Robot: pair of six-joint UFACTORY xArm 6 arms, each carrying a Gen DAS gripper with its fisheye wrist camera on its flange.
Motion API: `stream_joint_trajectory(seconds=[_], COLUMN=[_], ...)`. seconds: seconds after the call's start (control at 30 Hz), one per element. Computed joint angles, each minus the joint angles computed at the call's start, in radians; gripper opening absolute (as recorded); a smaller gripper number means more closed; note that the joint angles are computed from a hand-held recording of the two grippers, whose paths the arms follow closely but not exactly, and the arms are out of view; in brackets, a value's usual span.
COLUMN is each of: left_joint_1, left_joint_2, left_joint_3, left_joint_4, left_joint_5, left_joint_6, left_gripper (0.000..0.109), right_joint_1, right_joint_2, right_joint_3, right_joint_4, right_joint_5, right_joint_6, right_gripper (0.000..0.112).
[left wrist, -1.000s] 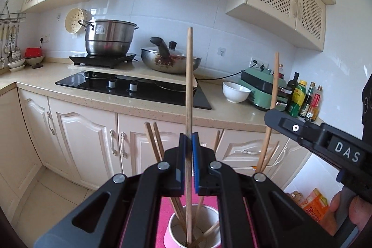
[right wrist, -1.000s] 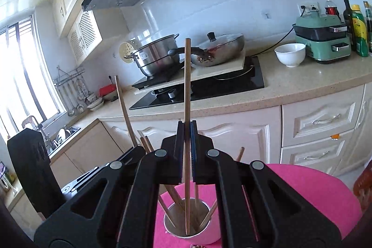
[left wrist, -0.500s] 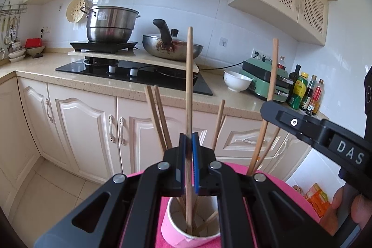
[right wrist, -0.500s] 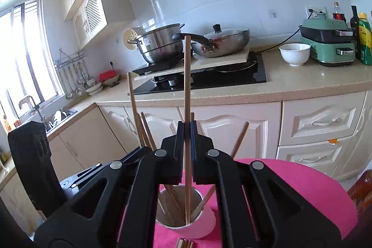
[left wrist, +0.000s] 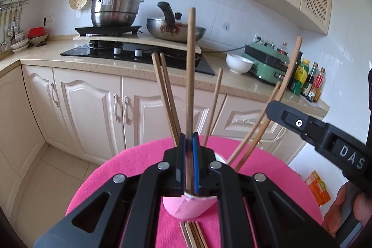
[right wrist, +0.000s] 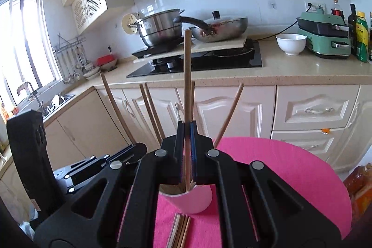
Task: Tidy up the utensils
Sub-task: 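Raise both held chopsticks over the pink cup and lower them into it, then open both grippers to release the chopsticks into the pink cup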
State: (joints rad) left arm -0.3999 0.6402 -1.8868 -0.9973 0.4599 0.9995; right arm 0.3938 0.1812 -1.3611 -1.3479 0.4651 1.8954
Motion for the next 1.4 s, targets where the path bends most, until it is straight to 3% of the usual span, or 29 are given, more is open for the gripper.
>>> stream_joint_trajectory(seconds=[0.27,0.33,0.63,0.83,1.07,1.17,1.3,1.4], left_joint_1=[-0.001,-0.004,-0.006,0.002,0.027,0.031,0.041,0.053], left_joint_2=[-0.032,-0.049,-0.152,-0.222,-0.278,-0.304,-0.337,-0.372], left_joint_3=[0.039,0.062,0.209,0.322,0.393,0.423,0.451,0.489], left_joint_4=[0.135,0.192,0.322,0.447,0.485,0.448,0.407,0.377], left_joint_5=[-0.006,-0.021,-0.141,-0.241,-0.233,-0.233,-0.198,-0.156], left_joint_6=[-0.128,-0.17,-0.312,-0.408,-0.452,-0.412,-0.383,-0.345], left_gripper=[0.007,0.026,0.042,0.046,0.047,0.047,0.05,0.051], right_joint_1=[0.003,0.003,-0.006,-0.006,0.016,0.035,0.08,0.112], right_joint_2=[-0.005,-0.003,0.007,0.013,-0.015,-0.037,-0.099,-0.144], right_joint_3=[0.017,0.019,0.027,0.039,0.072,0.087,0.127,0.162], right_joint_4=[0.054,0.068,0.113,0.144,0.133,0.134,0.086,0.095], right_joint_5=[-0.016,-0.024,-0.073,-0.097,-0.054,-0.021,0.056,0.104], right_joint_6=[-0.041,-0.054,-0.119,-0.149,-0.09,-0.078,-0.014,-0.003], right_gripper=[0.006,0.006,0.006,0.006,0.007,0.018,0.046,0.046])
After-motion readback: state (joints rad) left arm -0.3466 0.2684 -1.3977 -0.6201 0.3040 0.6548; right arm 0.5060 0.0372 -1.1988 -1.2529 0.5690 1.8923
